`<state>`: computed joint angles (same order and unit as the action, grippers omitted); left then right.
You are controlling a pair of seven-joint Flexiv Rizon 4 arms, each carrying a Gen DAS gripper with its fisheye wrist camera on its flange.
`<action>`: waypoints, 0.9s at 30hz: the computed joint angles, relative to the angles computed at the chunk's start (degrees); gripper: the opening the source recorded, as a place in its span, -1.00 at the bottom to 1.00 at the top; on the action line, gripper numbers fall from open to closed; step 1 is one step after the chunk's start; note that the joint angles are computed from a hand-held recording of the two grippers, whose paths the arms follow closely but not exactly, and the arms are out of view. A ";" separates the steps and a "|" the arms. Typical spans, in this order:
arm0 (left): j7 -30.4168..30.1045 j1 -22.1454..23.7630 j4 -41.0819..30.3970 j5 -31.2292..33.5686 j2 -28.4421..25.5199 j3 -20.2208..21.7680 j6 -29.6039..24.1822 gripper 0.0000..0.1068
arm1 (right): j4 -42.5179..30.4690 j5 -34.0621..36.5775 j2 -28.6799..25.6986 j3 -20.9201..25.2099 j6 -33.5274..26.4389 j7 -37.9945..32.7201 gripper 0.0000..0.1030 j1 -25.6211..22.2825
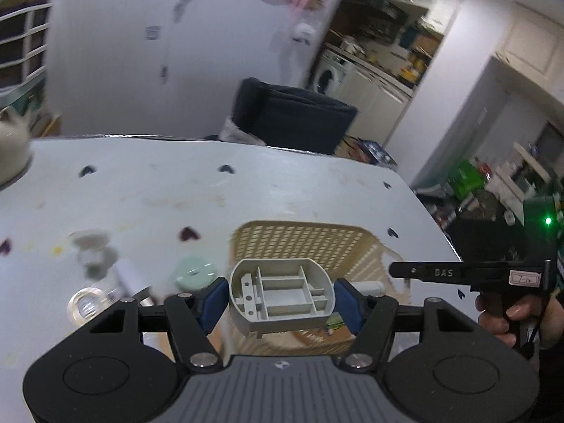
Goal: Organize rigid objects
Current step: 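Carry the rack over the basket and lower it inside with the left tool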
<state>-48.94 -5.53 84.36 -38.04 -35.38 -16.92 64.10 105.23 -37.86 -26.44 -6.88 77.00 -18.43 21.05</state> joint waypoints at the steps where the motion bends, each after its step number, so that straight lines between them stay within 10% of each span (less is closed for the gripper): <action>1: -0.87 -0.97 -1.72 1.41 -0.98 0.72 -1.06 0.23 | 0.01 -0.02 0.01 -0.04 0.01 -0.01 -0.89 0.02; 16: -15.07 -8.69 -21.25 17.79 -12.30 8.22 -18.33 0.24 | 0.12 0.32 0.03 -0.09 0.20 -0.39 -0.89 -0.02; 27: -16.81 -9.11 -22.34 21.76 -12.21 8.81 -20.99 0.39 | 0.05 0.98 -0.08 0.23 0.25 -0.82 -0.89 -0.17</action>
